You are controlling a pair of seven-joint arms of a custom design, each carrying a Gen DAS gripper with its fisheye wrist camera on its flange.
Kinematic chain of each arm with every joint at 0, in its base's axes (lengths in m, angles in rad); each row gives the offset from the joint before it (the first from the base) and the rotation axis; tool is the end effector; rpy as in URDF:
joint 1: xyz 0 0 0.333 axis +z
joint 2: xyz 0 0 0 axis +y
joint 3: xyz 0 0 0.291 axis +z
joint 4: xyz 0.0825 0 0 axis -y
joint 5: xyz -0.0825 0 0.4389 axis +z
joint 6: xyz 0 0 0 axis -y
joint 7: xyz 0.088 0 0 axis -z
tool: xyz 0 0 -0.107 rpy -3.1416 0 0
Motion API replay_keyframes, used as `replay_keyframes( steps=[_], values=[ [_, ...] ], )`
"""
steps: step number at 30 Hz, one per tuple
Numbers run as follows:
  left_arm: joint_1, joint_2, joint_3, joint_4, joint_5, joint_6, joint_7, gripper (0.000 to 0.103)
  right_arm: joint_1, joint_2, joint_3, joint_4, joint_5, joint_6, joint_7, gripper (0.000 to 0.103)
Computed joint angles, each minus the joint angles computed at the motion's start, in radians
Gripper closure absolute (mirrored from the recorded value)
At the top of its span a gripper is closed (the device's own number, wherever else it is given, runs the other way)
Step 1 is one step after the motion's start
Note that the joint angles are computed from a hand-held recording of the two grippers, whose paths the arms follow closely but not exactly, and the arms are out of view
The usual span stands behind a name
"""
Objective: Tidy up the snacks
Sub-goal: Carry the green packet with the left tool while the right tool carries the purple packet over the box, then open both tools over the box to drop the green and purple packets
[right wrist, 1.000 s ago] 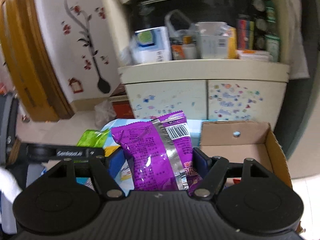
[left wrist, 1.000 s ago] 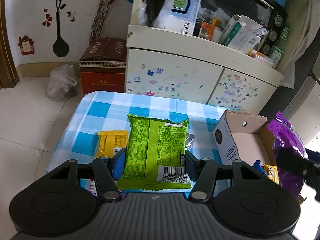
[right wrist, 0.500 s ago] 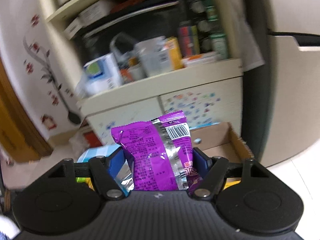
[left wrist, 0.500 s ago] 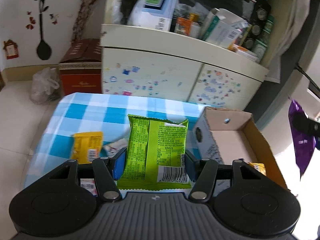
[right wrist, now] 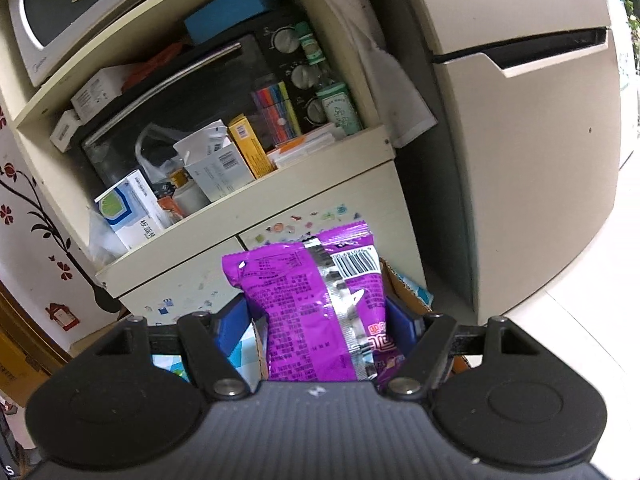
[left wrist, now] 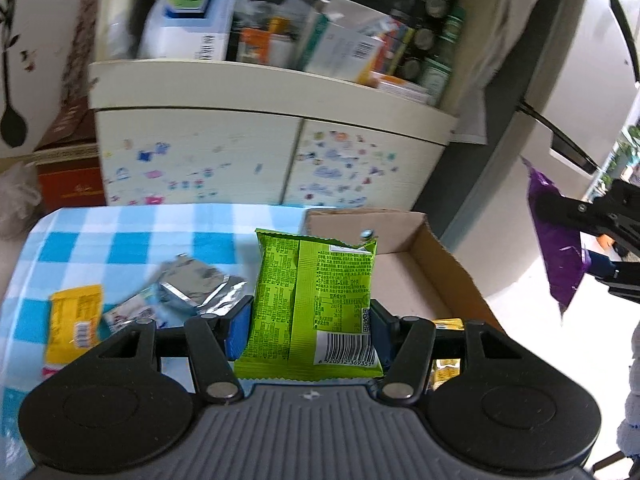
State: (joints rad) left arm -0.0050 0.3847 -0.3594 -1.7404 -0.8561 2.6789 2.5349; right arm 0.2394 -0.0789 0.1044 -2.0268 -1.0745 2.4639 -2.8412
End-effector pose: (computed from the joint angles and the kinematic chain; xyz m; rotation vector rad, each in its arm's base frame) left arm 0.6949 -0.2157 0.3700 -1.3051 2.4314 -1.2475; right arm 0.5894 0.2136 0.4940 -0.8399 2.1423 -0.8470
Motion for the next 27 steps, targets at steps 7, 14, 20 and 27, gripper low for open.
replay_keyframes(
  steps=[7,14,20,27],
  values=[
    [-0.021,0.052,-0.026,0.053,0.007,-0.009,0.019,0.039,0.004,0.007,-0.002,0.006,0.013,-0.015,0.003,0.03],
    [-0.048,0.121,-0.039,0.12,0.074,-0.023,-0.017,0.039,-0.004,0.002,-0.007,-0.007,0.038,-0.007,0.045,0.03],
    [-0.043,0.17,-0.079,0.158,0.094,-0.002,0.009,0.026,-0.006,0.008,-0.007,-0.008,0.057,-0.023,0.064,0.03],
    [-0.009,0.148,-0.124,0.124,0.033,0.053,0.055,0.004,-0.003,0.017,-0.011,-0.001,0.055,-0.048,0.11,0.021]
  ],
)
